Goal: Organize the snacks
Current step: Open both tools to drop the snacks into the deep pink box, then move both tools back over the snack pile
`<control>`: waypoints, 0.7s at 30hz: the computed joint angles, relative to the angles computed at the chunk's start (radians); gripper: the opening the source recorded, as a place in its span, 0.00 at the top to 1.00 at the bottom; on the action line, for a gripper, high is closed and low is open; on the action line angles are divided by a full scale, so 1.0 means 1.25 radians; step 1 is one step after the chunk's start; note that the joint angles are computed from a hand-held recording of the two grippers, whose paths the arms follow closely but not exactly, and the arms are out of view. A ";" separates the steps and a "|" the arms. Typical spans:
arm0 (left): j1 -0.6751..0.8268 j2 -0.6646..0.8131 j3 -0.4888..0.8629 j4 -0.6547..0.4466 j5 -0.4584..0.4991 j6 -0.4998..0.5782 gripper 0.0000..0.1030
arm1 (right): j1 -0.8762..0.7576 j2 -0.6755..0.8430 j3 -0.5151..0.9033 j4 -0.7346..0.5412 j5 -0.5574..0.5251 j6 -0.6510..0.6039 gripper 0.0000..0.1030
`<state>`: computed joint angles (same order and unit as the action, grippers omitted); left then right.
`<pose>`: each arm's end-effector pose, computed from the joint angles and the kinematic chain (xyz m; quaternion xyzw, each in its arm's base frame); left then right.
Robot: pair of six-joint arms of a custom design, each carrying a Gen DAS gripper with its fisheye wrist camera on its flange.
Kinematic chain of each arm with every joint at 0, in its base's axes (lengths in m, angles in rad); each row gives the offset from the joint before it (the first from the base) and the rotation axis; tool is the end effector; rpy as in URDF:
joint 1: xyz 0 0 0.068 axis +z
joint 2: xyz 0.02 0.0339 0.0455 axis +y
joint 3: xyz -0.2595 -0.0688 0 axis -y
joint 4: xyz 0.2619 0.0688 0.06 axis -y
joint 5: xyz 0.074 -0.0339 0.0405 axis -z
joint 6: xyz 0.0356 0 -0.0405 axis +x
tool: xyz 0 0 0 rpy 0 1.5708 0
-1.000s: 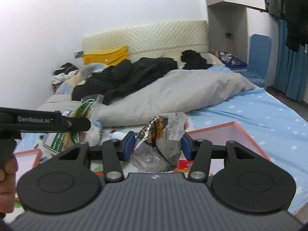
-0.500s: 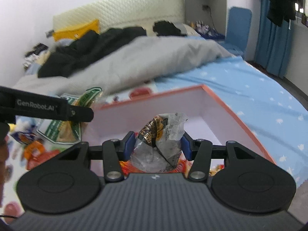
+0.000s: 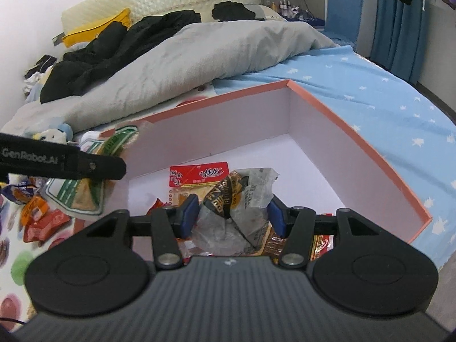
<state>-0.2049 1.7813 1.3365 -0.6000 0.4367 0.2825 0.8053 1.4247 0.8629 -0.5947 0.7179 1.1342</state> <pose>0.3786 -0.0941 0.2168 0.2821 0.9012 -0.1992 0.2617 0.2084 0.1831 0.1892 0.2213 0.8921 -0.0356 0.3924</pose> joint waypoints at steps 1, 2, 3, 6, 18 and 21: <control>0.007 -0.011 -0.003 -0.004 0.007 0.000 0.23 | 0.007 -0.003 0.004 -0.012 0.012 0.015 0.42; 0.013 -0.023 -0.010 0.001 0.014 -0.002 0.23 | 0.012 -0.005 0.009 -0.022 0.022 0.022 0.41; 0.017 -0.034 -0.015 0.003 0.014 -0.003 0.22 | 0.017 -0.007 0.014 -0.032 0.028 0.025 0.41; 0.032 -0.070 -0.022 -0.008 0.027 0.002 0.22 | 0.037 -0.011 0.037 -0.073 0.049 0.046 0.34; 0.165 -0.301 -0.072 -0.104 0.136 0.068 0.22 | 0.200 -0.006 0.185 -0.295 0.208 0.209 0.28; 0.222 -0.355 -0.074 -0.141 0.176 0.094 0.22 | 0.240 0.007 0.231 -0.344 0.242 0.235 0.28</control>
<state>0.0728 1.3378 1.2442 -0.7764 0.6563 0.4000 1.1054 1.4338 1.1514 -1.0248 1.0208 1.4281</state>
